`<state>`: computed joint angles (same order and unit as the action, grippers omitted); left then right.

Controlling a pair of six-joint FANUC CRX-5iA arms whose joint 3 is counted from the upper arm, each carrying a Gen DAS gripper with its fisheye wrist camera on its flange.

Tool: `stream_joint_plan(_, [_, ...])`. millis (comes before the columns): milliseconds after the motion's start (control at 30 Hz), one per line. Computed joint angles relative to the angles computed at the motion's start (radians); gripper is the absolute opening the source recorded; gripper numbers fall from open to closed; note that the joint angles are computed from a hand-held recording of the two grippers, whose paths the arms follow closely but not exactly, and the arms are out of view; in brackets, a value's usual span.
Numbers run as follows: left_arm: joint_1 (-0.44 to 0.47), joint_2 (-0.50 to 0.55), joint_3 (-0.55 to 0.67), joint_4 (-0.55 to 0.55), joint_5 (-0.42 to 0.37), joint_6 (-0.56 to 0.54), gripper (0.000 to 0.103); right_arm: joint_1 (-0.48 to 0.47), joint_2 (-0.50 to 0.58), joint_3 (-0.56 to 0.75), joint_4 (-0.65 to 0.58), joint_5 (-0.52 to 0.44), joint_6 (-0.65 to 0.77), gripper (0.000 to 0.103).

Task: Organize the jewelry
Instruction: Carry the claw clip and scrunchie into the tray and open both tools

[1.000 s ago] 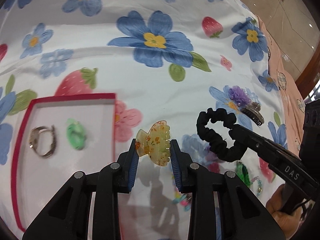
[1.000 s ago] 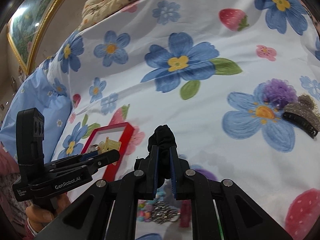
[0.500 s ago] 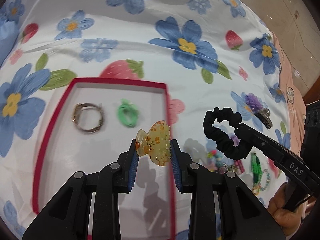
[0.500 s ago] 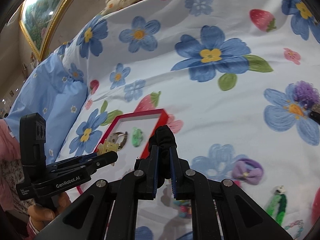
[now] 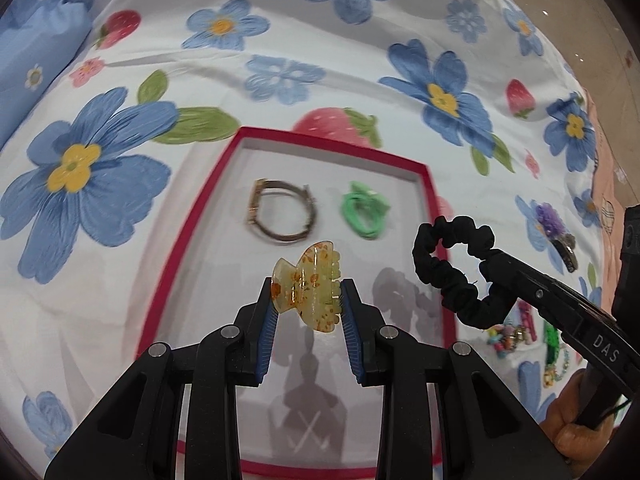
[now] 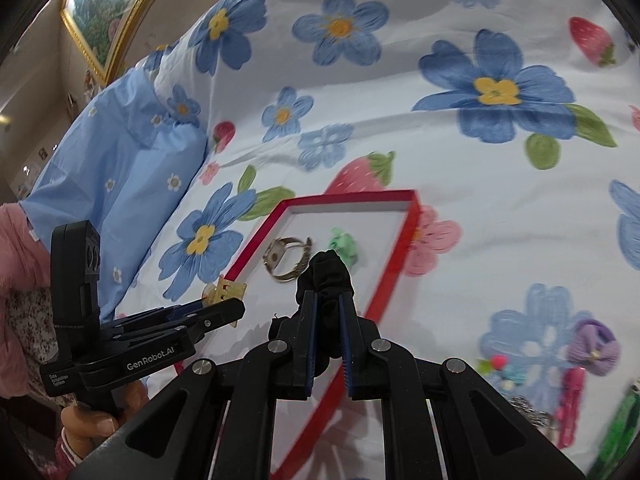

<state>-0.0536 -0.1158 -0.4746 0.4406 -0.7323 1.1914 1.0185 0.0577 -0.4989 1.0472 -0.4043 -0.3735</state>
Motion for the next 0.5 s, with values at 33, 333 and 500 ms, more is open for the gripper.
stream_joint_plan(33, [0.004,0.004,0.001,-0.003,0.0,0.001,0.028,-0.001,0.013,0.012,-0.013,0.006,0.015,0.01])
stream_joint_plan(333, [0.018,0.08,0.05,-0.067,-0.007,0.04,0.028,-0.002,0.11,0.118,-0.172,0.006,0.183,0.01])
stream_joint_plan(500, [0.009,0.134,0.093,-0.117,-0.018,0.082,0.028,0.005,0.161,0.196,-0.322,-0.047,0.338,0.01])
